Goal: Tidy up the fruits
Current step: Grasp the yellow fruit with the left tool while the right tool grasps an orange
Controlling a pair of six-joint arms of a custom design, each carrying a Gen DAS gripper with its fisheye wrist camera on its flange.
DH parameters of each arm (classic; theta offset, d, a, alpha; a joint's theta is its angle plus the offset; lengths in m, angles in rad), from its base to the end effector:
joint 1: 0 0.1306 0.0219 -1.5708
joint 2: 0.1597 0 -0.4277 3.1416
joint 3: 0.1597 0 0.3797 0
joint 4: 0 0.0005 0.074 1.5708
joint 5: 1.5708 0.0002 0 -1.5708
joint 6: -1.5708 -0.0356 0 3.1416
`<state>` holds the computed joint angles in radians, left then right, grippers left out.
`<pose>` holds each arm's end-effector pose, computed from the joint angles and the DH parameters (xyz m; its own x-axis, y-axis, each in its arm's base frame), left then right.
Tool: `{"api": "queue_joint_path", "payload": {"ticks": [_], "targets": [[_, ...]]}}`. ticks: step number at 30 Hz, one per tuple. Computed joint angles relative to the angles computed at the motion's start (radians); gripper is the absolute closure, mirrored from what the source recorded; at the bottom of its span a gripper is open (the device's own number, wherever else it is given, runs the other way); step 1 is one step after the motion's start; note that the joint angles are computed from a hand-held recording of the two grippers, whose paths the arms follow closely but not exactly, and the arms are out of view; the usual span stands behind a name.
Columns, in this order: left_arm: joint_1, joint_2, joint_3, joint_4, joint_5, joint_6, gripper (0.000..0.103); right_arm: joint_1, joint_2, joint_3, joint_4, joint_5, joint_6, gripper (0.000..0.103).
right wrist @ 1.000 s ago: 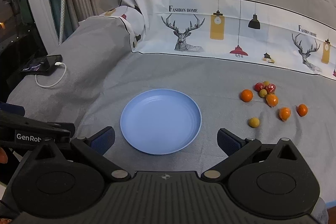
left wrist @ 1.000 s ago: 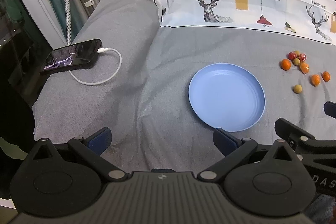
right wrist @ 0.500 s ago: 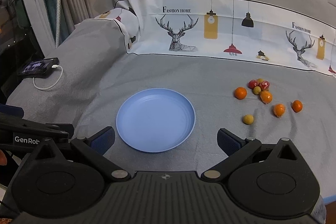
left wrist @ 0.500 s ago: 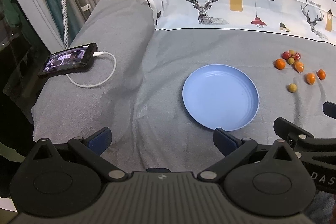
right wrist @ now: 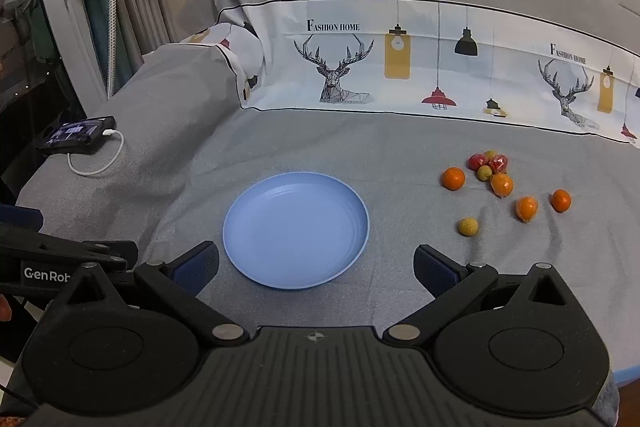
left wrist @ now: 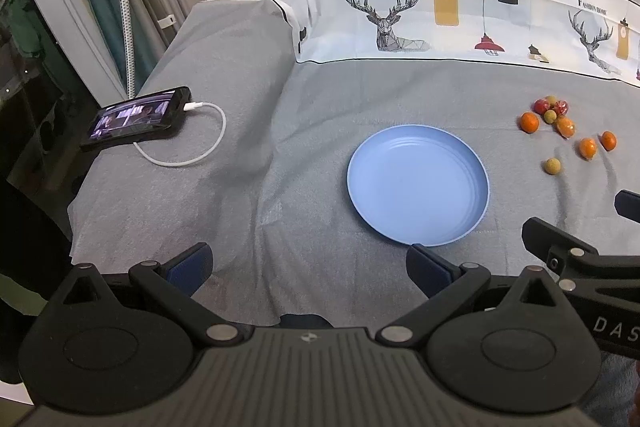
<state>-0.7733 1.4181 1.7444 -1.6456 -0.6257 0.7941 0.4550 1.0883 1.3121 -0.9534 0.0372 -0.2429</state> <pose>0.3076 -0.2718 0.5803 -0.8152 -0.0121 -0.5790 -0.1706 0.9604 0.2201 0.3044 0.1469 0.5473 -0.6808 -0.0655 -0.7295 -0.2581 0.9536 0.1552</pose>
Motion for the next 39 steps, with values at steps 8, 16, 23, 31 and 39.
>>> {"api": "queue_joint_path", "payload": {"ticks": [8, 16, 23, 31, 39], "targets": [[0.008, 0.007, 0.010, 0.002, 0.022, -0.005, 0.000, 0.010, -0.002, -0.002, 0.003, 0.030, -0.016, 0.000], [0.010, 0.080, 0.079, 0.046, 0.105, -0.080, 0.000, -0.076, -0.072, -0.114, 0.170, 0.114, -0.056, 0.000], [-0.005, 0.209, 0.143, 0.123, 0.172, -0.168, 0.000, -0.293, -0.049, -0.214, 0.208, 0.110, -0.053, 0.000], [0.029, 0.426, 0.335, 0.163, 0.278, -0.264, 0.000, -0.451, 0.120, -0.220, 0.296, 0.083, -0.014, 0.000], [0.039, 0.632, 0.508, 0.206, 0.344, -0.279, 0.000, -0.538, 0.361, -0.112, 0.446, 0.147, 0.043, 0.001]]}}
